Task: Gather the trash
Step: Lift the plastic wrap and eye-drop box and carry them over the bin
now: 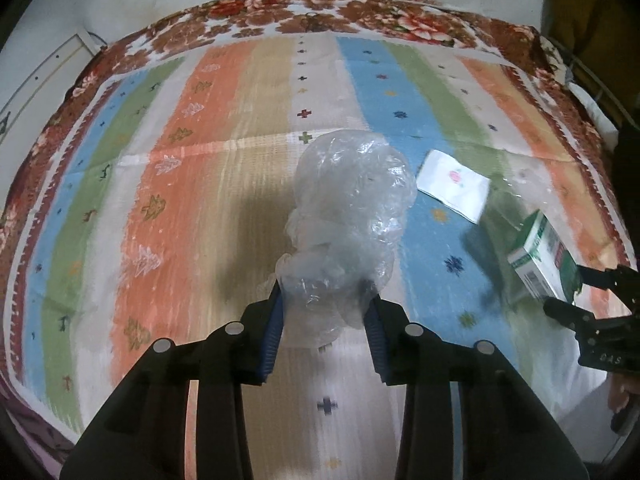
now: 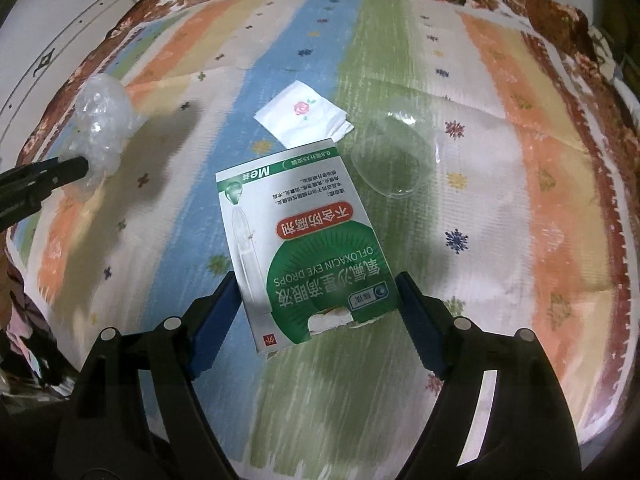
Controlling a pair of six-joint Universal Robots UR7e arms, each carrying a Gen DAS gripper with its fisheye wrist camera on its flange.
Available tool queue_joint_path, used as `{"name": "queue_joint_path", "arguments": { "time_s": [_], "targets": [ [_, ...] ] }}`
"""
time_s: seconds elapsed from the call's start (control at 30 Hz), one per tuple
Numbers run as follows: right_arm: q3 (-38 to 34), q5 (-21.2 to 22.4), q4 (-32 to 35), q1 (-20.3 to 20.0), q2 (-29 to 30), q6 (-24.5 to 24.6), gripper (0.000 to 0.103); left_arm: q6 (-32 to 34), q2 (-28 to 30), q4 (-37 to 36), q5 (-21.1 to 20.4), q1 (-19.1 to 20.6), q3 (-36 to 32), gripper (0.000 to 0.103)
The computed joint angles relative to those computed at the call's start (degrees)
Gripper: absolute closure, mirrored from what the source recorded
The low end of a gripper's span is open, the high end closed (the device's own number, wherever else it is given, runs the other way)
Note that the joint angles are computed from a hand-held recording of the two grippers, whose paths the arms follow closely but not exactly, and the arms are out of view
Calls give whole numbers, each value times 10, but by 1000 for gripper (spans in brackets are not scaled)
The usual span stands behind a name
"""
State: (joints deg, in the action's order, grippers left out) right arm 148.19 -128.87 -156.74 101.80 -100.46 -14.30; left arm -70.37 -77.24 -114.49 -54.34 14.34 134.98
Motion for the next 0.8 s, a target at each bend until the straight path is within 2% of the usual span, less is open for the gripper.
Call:
{"name": "queue_joint_path", "arguments": {
  "time_s": [0.23, 0.53, 0.8],
  "targets": [
    [8, -19, 61, 49, -52, 40, 29, -62, -49, 27, -47, -24, 10, 67],
    [11, -49, 141, 109, -122, 112, 29, -125, -102, 45, -76, -106, 24, 67],
    [8, -50, 237, 153, -184, 188, 29, -195, -156, 46, -91, -173, 42, 67]
  ]
}}
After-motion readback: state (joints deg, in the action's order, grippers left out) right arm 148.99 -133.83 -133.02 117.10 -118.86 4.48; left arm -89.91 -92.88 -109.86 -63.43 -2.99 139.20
